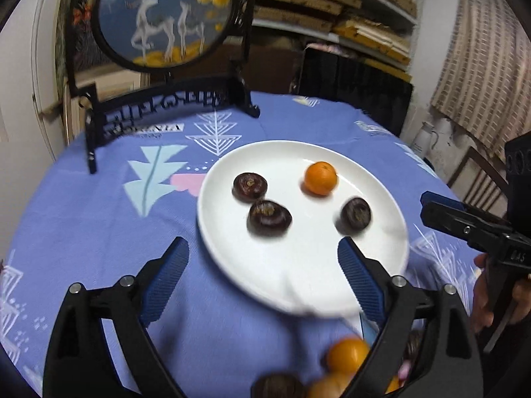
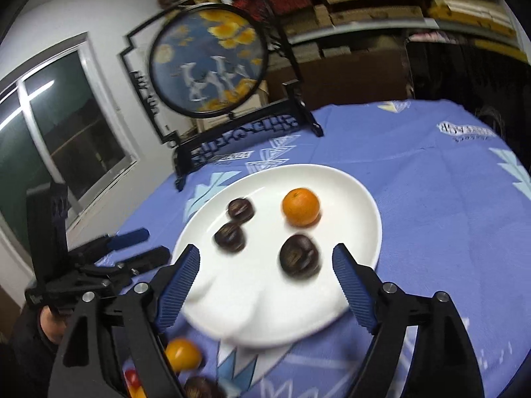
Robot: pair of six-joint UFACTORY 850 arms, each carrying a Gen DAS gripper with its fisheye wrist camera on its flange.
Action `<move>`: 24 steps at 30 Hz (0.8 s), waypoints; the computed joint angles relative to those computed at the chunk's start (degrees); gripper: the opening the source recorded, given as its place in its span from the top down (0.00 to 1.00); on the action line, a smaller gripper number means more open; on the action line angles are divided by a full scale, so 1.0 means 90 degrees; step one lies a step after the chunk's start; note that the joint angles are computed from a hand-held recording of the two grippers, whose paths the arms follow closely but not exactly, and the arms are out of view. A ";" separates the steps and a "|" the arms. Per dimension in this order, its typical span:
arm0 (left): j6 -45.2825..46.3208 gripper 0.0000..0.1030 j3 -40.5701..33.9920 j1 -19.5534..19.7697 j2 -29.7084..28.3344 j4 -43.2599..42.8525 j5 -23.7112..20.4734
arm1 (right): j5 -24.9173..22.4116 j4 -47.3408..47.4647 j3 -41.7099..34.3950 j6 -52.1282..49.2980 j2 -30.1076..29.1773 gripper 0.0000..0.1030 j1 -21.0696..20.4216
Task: Organize fruits
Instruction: 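Move both tools back to the fruit cluster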
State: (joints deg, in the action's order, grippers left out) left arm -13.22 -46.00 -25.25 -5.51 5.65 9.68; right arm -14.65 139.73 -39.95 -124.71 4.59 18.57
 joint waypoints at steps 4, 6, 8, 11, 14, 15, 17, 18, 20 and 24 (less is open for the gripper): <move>0.0103 0.13 0.0865 -0.0063 0.0801 0.0129 0.0157 | 0.0069 0.0884 0.0710 -0.1078 0.0754 0.19 0.0382; 0.0493 0.13 0.1289 -0.0182 0.1182 -0.0147 0.0164 | 0.0082 0.1520 0.1081 -0.1713 0.1146 0.19 0.0582; 0.1168 0.13 0.1733 -0.0351 0.1556 -0.0720 0.0215 | 0.0060 0.2205 0.1415 -0.2302 0.1487 0.19 0.0740; 0.1508 0.13 0.2166 -0.0539 0.1886 -0.1057 0.0211 | -0.0136 0.2404 0.1899 -0.2224 0.1860 0.19 0.0779; 0.2593 0.13 0.2523 -0.0828 0.2100 -0.2194 0.0330 | -0.0332 0.1640 0.2196 -0.1140 0.2036 0.19 0.0563; 0.2980 0.13 0.2611 -0.0915 0.2159 -0.2601 0.0373 | -0.0362 0.1676 0.2266 -0.1068 0.2098 0.19 0.0527; 0.3225 0.13 0.2710 -0.1050 0.2171 -0.2947 0.0394 | -0.0357 0.2392 0.2351 -0.1723 0.2182 0.19 0.0607; 0.3119 0.14 0.2720 -0.1063 0.2154 -0.2905 0.0363 | -0.0319 0.2881 0.2377 -0.2232 0.2216 0.19 0.0700; 0.3073 0.15 0.2727 -0.1116 0.2091 -0.3008 0.0342 | -0.0266 0.3277 0.2388 -0.2726 0.2216 0.19 0.0823; 0.3610 0.27 0.2643 -0.1258 0.1836 -0.3721 0.0300 | -0.0212 0.4023 0.2435 -0.3647 0.2270 0.19 0.1050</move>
